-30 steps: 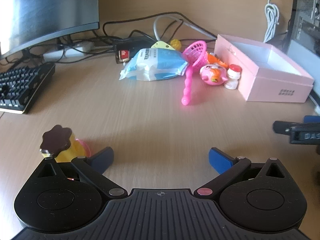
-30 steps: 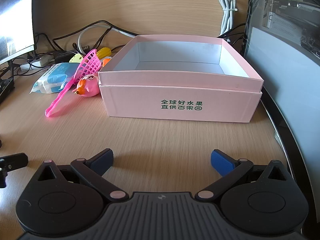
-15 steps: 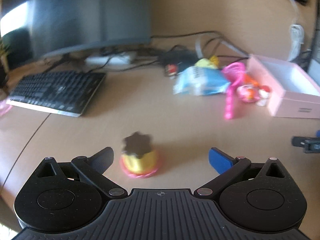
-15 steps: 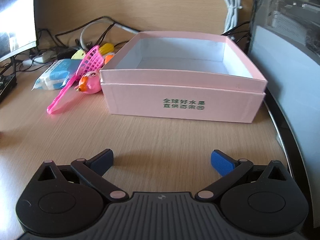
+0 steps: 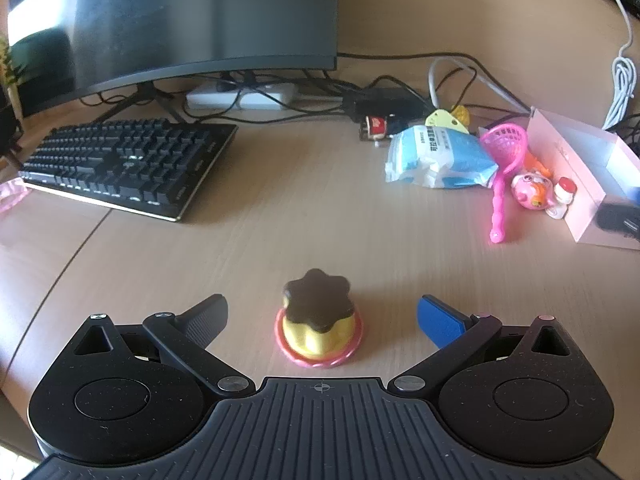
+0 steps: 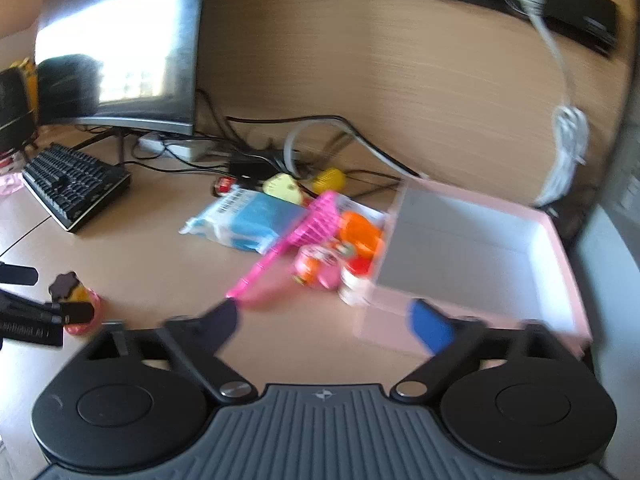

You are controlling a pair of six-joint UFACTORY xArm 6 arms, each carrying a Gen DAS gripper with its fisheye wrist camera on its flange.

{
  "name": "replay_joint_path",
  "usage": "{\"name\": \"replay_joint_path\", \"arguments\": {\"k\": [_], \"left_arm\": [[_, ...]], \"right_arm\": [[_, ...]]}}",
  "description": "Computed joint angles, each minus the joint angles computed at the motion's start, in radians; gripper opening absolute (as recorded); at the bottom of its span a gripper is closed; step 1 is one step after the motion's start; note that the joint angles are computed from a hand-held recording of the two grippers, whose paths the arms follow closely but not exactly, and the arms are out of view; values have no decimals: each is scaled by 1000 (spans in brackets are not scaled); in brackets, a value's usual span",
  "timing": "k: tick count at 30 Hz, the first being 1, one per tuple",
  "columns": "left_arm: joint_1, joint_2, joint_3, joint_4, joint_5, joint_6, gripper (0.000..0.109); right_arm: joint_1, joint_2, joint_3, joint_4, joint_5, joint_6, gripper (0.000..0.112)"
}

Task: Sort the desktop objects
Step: 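Grasp the pink toy net with the right gripper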

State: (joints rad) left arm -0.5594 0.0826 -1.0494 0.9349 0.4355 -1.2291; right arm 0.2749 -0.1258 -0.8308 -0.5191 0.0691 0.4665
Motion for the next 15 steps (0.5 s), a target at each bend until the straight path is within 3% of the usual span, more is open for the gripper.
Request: {"name": "replay_joint_path", "arguments": {"k": [3, 5, 8, 12, 13, 15], "left_arm": [[2, -44, 45, -14, -4, 7, 103], [5, -67, 68, -25, -14, 16, 103], [9, -85, 90, -35, -28, 27, 103], [9, -52, 62, -94, -19, 93, 103], [11, -41, 54, -120, -18, 112, 103], [15, -24, 42, -165, -22, 143, 98]], "right_arm": [[22, 112, -130, -87, 47, 102, 45], [25, 196, -238, -223, 79, 251, 40], [36, 320, -400, -301, 155, 346, 39], [51, 493, -622, -231, 294, 293, 38], [47, 514, -641, -179, 299, 251, 34], [44, 541, -657, -42, 288, 126, 15]]}}
